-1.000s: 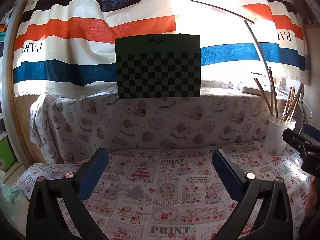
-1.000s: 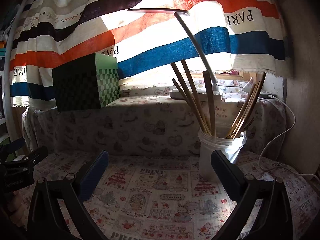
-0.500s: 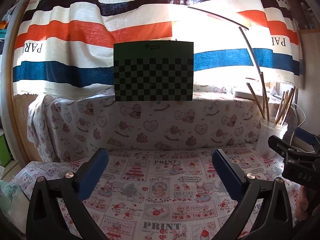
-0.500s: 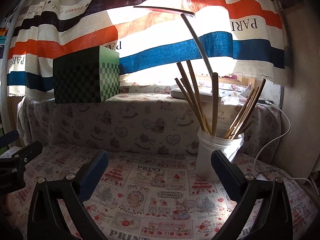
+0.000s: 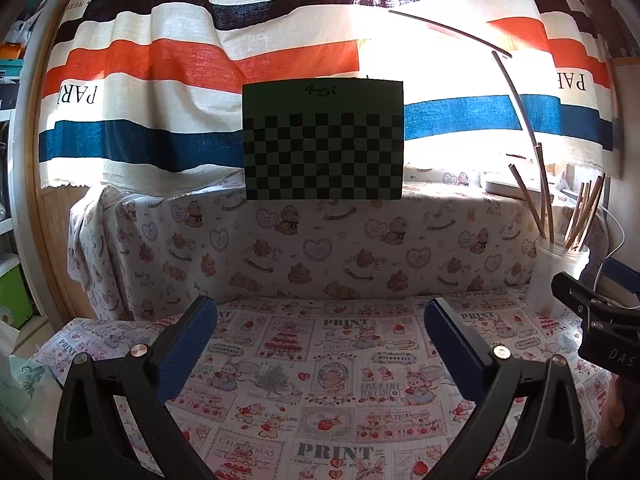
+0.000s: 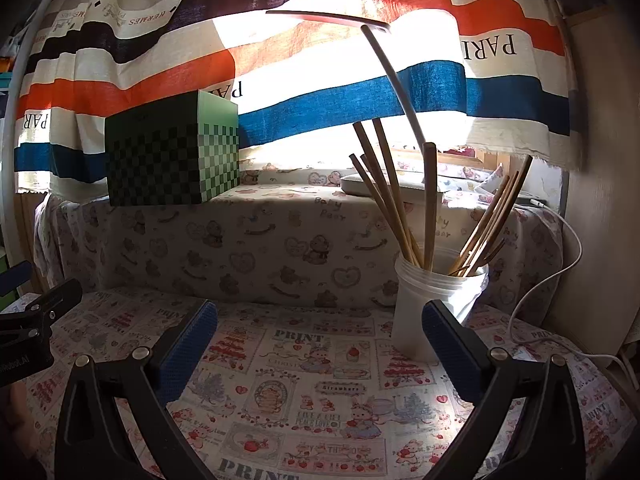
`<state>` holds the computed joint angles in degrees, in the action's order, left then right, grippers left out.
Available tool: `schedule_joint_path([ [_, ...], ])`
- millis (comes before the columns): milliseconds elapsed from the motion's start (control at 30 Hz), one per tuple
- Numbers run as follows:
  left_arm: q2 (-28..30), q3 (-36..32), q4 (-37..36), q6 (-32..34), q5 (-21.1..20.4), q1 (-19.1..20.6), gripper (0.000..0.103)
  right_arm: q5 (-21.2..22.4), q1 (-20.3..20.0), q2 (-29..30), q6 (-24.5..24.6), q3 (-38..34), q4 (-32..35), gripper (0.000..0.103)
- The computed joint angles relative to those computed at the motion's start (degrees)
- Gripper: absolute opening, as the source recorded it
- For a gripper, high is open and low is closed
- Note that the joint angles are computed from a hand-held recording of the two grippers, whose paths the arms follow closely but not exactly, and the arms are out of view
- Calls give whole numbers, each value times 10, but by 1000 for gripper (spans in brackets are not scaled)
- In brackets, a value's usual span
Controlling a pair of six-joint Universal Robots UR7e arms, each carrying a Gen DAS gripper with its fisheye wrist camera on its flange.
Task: Organize utensils
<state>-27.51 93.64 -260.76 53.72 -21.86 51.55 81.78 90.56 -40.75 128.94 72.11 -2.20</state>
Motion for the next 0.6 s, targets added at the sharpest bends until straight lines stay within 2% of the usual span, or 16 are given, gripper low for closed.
schedule_joint_path([
  [600,-2,5,18,-19,0,0,103,1,0,0,1,-1,3,103],
])
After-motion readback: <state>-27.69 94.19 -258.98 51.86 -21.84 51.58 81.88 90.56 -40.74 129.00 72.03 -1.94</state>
